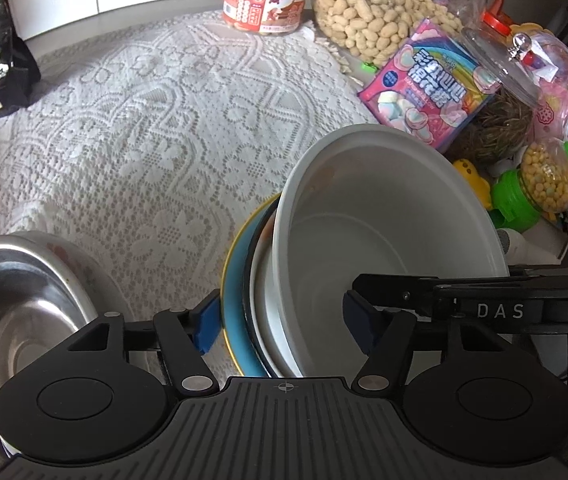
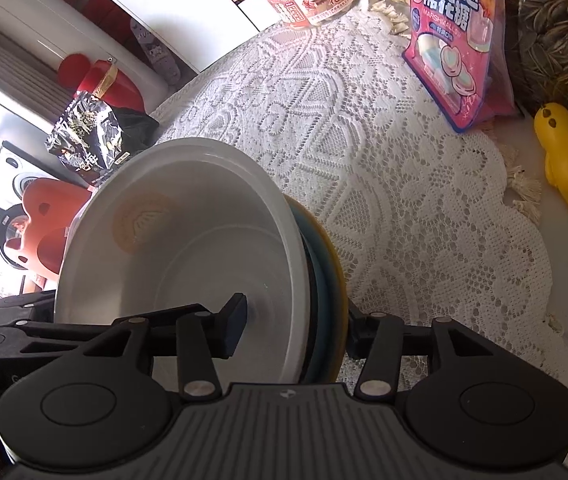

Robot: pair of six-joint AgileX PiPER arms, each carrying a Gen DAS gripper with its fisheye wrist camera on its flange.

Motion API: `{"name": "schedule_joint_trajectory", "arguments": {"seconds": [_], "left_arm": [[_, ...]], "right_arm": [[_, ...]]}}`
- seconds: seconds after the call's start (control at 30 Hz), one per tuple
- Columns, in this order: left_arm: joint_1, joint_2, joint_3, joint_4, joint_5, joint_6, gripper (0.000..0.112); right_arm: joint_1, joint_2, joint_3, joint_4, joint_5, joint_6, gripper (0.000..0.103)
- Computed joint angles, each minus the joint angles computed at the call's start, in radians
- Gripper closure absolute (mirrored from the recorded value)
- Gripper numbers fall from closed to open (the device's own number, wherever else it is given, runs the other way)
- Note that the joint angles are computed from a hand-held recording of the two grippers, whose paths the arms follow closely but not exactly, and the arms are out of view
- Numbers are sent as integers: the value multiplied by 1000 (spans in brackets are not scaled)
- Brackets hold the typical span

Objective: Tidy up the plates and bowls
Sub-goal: 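Lift the bowl stack with both grippers and carry it toward the steel bowl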

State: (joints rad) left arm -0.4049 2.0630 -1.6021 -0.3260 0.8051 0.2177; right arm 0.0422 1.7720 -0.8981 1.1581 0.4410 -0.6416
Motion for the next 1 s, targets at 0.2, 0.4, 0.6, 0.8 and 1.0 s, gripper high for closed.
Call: {"name": "schedule_joint_trajectory", "arguments": {"seconds": [0.2,0.4,0.6,0.8,1.0], "left_arm": [[19,23,-19,-32,27,-9,54],[33,29,-30,-65,45,7,54],[24,34,-45,-47,53,-21,54],[23,40,-57,-41,62,-29,54],[26,32,-52,-44,70,-26,54]], "right_arm": [[-9,5,3,30,21,-20,51],[10,9,-12,-47,19,49,50],[-11,25,-17,-11,51,23,51],[-14,27,-20,-13,58,23,51],[12,12,-23,-82,27,67,48]]}}
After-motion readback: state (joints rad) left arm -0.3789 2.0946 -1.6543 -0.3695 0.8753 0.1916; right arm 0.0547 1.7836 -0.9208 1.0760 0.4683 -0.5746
